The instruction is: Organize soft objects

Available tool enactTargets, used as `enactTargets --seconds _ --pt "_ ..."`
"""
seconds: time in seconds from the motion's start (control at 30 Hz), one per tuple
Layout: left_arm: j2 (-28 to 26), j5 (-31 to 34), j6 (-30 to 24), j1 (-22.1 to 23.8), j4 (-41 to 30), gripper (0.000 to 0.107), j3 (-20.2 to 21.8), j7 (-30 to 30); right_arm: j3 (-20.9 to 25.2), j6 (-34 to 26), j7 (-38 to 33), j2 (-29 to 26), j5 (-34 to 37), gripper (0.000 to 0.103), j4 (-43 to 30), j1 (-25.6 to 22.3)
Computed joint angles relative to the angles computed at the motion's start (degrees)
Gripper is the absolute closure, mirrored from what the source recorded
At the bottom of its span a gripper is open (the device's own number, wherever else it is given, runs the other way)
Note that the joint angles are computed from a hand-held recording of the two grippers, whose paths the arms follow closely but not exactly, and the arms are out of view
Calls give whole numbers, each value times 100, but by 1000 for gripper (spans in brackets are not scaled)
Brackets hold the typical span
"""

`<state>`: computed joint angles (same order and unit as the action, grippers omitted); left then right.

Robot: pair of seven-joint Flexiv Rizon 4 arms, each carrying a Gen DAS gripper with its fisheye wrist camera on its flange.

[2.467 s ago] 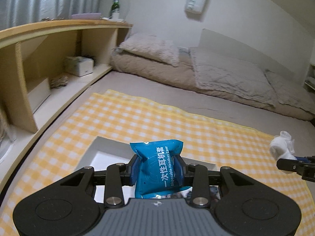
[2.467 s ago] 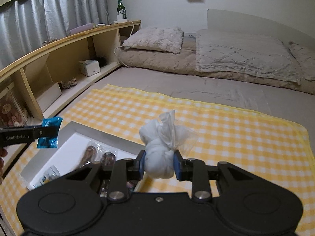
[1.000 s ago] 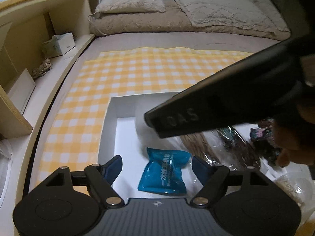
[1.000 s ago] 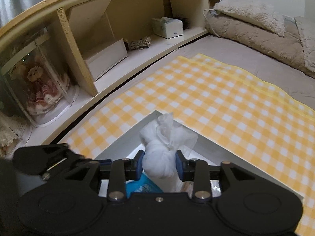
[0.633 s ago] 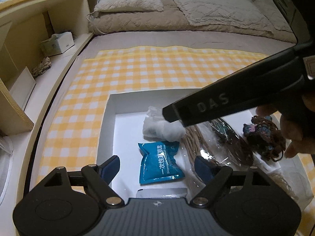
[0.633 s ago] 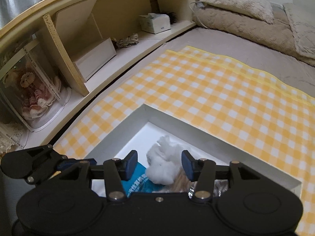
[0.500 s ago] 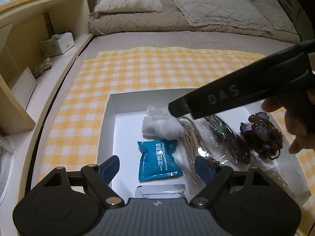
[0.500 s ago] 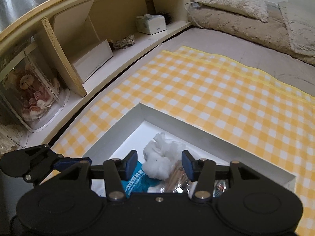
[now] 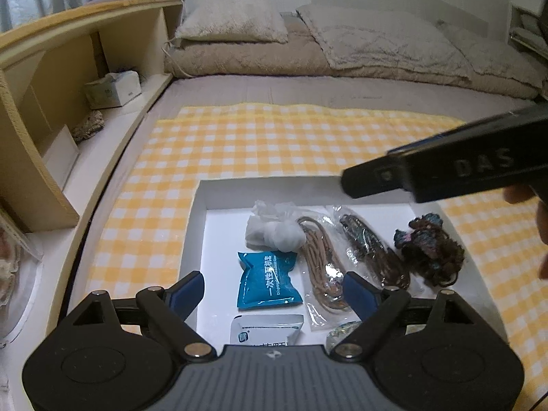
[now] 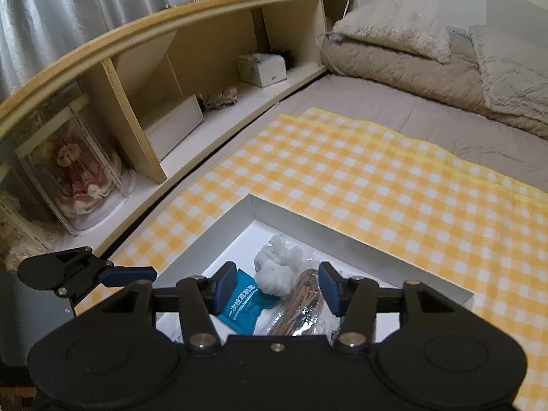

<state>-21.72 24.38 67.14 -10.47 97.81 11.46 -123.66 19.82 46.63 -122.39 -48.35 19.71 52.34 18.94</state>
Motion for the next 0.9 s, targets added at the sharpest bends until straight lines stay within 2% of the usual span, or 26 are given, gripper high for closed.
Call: enactTargets --seconds 0.23,0.53,0.7,0.83,0.9 --pt "313 447 18 -237 61 12 147 -710 169 407 -173 561 392 48 688 -368" --pt "778 1278 -41 -336 128 4 -4 -1653 277 1105 -426 1181 799 39 1538 -784" --pt "1048 1700 -66 -324 212 4 -200 -2130 346 1595 -662 1534 1012 27 2046 -1019" --pt "1259 2132 -280 -363 235 4 -378 -2546 435 1930 -828 1782 1247 19 2403 -1228" --pt "1352 2346 -437 -381 239 4 -487 -2793 481 2104 -940 1900 1369 10 2582 -1328"
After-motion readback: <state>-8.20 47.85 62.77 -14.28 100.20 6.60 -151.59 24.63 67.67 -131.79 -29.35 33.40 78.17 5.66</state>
